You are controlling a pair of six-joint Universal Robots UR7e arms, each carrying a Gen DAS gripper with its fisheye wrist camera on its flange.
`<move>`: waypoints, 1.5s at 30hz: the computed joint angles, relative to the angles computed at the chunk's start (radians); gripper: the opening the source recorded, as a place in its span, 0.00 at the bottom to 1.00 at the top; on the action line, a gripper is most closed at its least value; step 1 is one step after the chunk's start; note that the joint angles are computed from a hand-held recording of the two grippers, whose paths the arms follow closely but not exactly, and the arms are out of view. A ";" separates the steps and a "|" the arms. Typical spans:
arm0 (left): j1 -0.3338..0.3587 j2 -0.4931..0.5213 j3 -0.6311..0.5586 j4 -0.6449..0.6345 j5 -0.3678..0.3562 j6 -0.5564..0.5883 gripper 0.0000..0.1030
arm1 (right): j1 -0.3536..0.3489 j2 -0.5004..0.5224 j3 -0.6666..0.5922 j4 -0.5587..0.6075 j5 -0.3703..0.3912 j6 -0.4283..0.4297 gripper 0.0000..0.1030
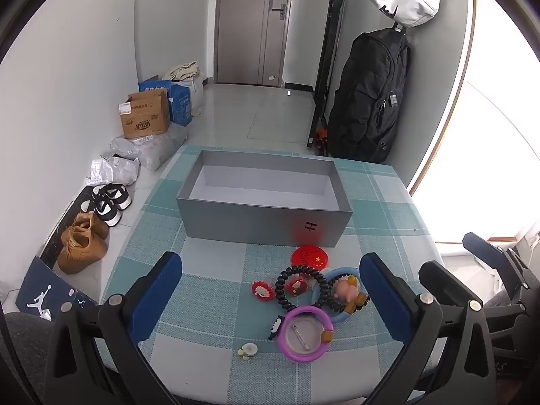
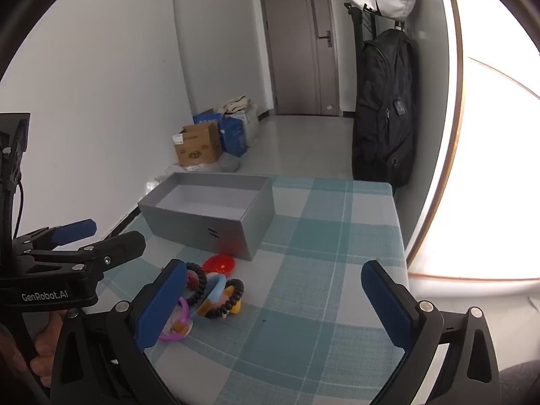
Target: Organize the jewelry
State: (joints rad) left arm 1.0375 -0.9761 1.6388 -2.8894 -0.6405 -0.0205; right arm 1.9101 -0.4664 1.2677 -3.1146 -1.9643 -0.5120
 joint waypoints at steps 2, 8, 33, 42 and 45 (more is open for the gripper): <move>0.001 -0.006 0.004 0.008 -0.005 -0.008 0.99 | 0.000 0.000 0.001 -0.003 0.000 0.000 1.00; 0.002 -0.013 0.004 0.022 -0.010 -0.023 0.99 | 0.001 0.002 -0.002 -0.004 -0.002 -0.002 1.00; 0.003 -0.009 0.000 0.033 -0.019 -0.035 0.99 | 0.000 -0.003 -0.003 0.005 -0.001 0.003 1.00; 0.034 -0.033 -0.025 0.155 -0.119 -0.090 0.99 | -0.001 0.003 -0.009 0.007 0.001 0.012 1.00; 0.054 -0.048 -0.039 0.227 -0.183 -0.119 0.99 | -0.004 0.001 -0.011 0.022 0.010 0.017 1.00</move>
